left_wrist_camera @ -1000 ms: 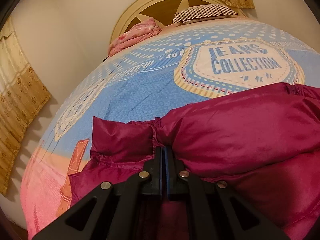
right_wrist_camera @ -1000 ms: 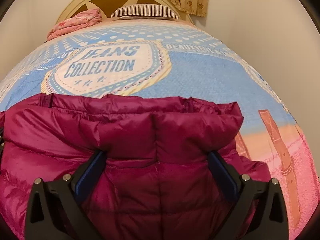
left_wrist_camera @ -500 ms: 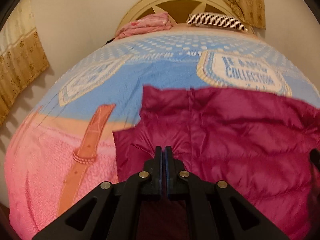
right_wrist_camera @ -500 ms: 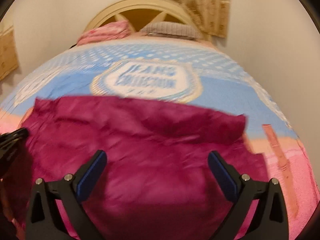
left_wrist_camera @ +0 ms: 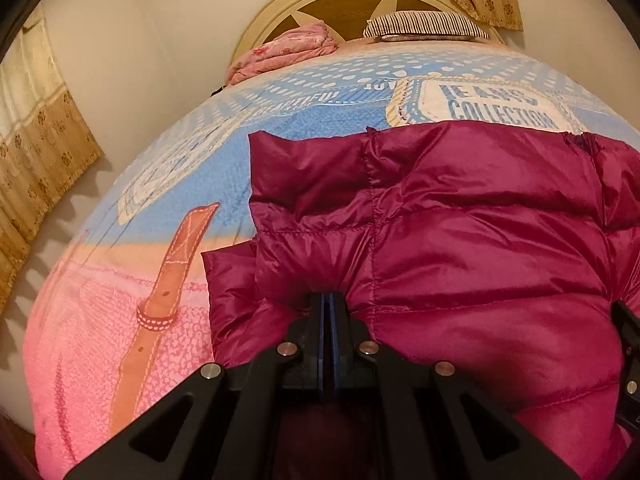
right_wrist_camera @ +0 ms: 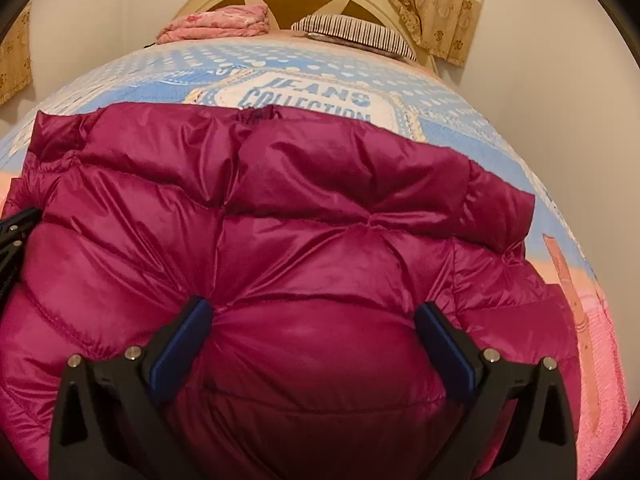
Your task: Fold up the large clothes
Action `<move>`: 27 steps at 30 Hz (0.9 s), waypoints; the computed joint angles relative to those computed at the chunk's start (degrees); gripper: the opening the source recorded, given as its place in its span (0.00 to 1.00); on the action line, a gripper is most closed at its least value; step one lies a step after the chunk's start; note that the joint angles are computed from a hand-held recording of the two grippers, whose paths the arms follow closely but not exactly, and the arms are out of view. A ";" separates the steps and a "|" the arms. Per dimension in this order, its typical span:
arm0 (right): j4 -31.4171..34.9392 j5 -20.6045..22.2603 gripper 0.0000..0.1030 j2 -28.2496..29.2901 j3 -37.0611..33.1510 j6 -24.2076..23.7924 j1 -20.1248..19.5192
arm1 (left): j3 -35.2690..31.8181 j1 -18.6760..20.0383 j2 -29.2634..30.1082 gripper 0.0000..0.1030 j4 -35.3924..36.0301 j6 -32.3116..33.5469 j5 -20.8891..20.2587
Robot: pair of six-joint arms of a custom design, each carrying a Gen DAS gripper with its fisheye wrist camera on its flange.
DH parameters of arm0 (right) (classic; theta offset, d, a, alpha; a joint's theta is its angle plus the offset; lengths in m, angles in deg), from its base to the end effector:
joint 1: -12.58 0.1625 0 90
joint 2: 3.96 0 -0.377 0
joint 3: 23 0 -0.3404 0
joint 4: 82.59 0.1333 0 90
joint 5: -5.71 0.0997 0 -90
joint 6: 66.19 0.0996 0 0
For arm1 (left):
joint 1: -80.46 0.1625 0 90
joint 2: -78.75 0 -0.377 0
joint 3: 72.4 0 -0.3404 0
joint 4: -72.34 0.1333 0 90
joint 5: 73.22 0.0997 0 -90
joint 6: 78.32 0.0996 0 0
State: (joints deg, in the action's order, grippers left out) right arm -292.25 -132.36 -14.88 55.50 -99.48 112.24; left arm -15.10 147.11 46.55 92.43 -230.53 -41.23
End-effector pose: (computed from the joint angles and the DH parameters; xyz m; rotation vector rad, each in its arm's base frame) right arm 0.1614 -0.5951 -0.0430 0.3328 -2.0589 0.7885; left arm -0.0354 -0.6314 0.1113 0.4485 1.9909 -0.7769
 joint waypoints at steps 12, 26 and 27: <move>-2.43 -2.54 1.00 -1.00 2.61 -1.09 1.61 | 4.72 -1.94 -5.83 0.03 8.36 -10.19 1.70; -19.89 -0.99 1.00 -2.08 17.94 -3.87 2.48 | 25.69 -0.77 -18.22 0.03 -0.18 -15.62 2.15; -19.45 -1.64 1.00 -1.71 17.24 -4.32 2.44 | 25.70 -0.77 -18.01 0.03 -0.35 -15.43 1.92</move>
